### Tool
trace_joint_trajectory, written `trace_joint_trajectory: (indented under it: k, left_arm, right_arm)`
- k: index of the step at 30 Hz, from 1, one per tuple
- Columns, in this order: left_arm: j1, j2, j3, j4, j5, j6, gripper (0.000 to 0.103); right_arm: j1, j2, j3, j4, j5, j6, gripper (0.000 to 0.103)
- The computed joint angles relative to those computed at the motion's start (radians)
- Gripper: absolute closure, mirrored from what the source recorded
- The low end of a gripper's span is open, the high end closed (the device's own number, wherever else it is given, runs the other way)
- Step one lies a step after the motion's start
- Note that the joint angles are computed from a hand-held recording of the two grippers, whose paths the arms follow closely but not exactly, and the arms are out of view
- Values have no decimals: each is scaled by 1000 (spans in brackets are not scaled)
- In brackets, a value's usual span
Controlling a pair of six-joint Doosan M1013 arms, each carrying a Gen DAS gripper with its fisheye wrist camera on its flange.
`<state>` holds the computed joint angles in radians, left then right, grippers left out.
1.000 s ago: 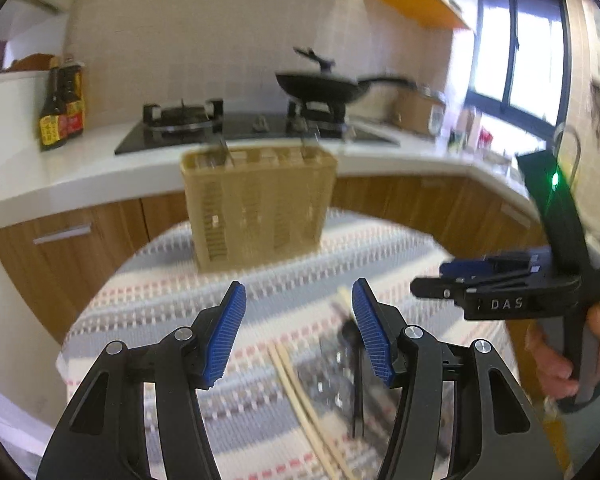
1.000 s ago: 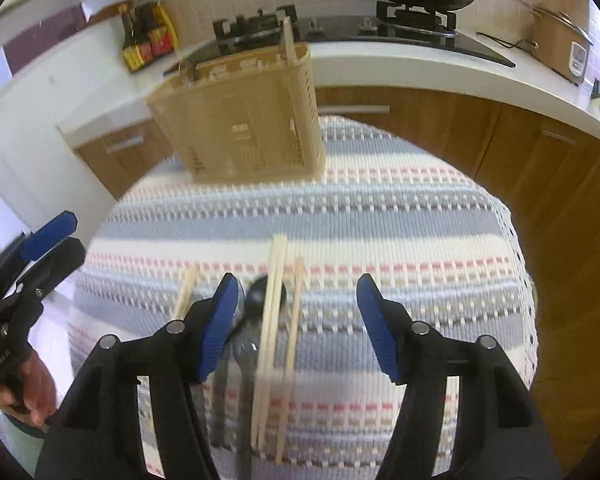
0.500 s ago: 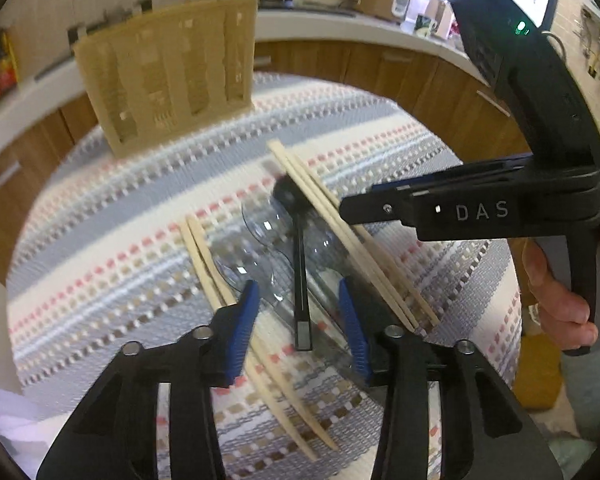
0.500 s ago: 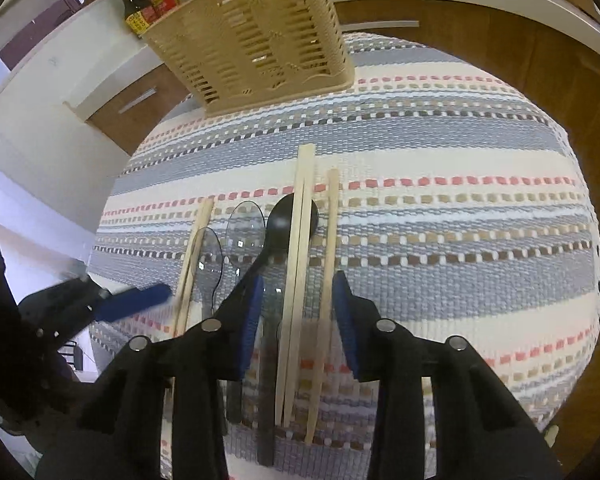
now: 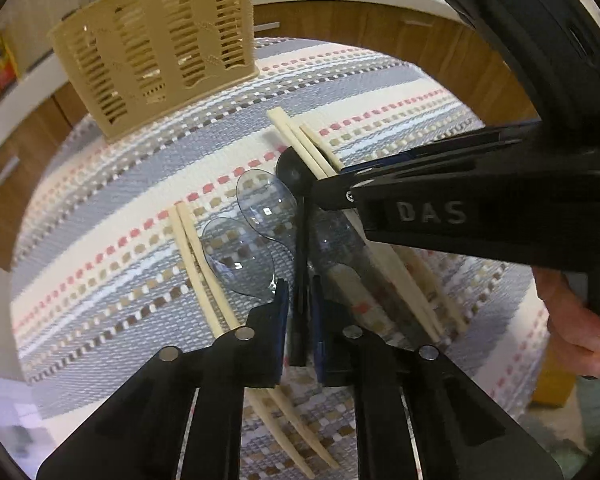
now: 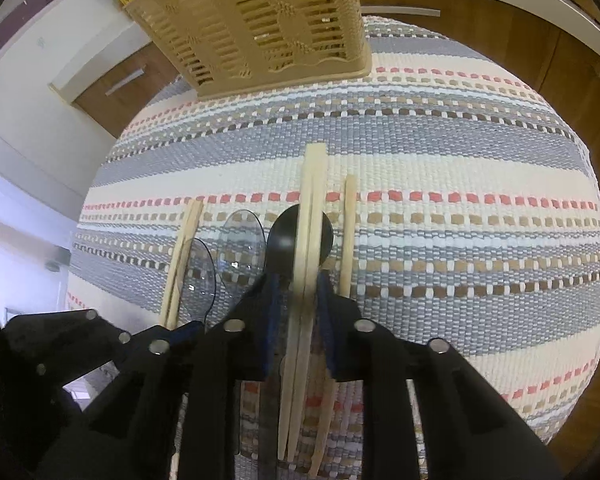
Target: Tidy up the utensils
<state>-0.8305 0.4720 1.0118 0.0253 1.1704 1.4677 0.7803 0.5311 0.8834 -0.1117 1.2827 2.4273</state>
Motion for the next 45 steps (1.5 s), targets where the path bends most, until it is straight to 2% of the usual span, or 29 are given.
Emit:
trace_joint_trajectory:
  k: [2,5,9,13,17,20,22,23,30,40,42,45]
  left_arm:
    - [-4,-1,2,8,-1,-8,99]
    - [0,-5,8,-12,-13,-12,101]
    - [19,-37,51,-77,-79,-32,103]
    - [51,-87,109,-140,-144,-74,103]
    - [83,-109,137,-216,-157,-72,103]
    - [91,-88,112,-285,-118,-20,102]
    - [88,-65,85,-313,-94,4,90]
    - [82,-48,63,-304,-78,5,89]
    - [30,55,-88,-116,36,-20,89]
    - [-5,156,-262,9,225,10,82]
    - [-11,158,-263,21,232,17,81]
    - [-17,159,-263,48,226,4,89]
  right_arm:
    - [-1,-2,7,4,-13,5,93]
    - [-1,-18,33,3,-41,19,93]
    - [-10,-75,117,31,-147,50,93]
    - [-9,-109,156,6,-169,85,93]
    - [-6,-116,161,-42,-127,110,93]
    - [-13,-128,188,-22,-153,126,93]
    - [-19,-144,214,-10,-170,134,93]
    - [-21,-149,223,-10,-171,137,93]
    - [-29,-172,260,-3,-195,138,93]
    - [-40,-186,288,21,-229,133,93]
    - [-41,-188,291,19,-231,137,93]
    - [-41,-193,296,14,-233,144,93]
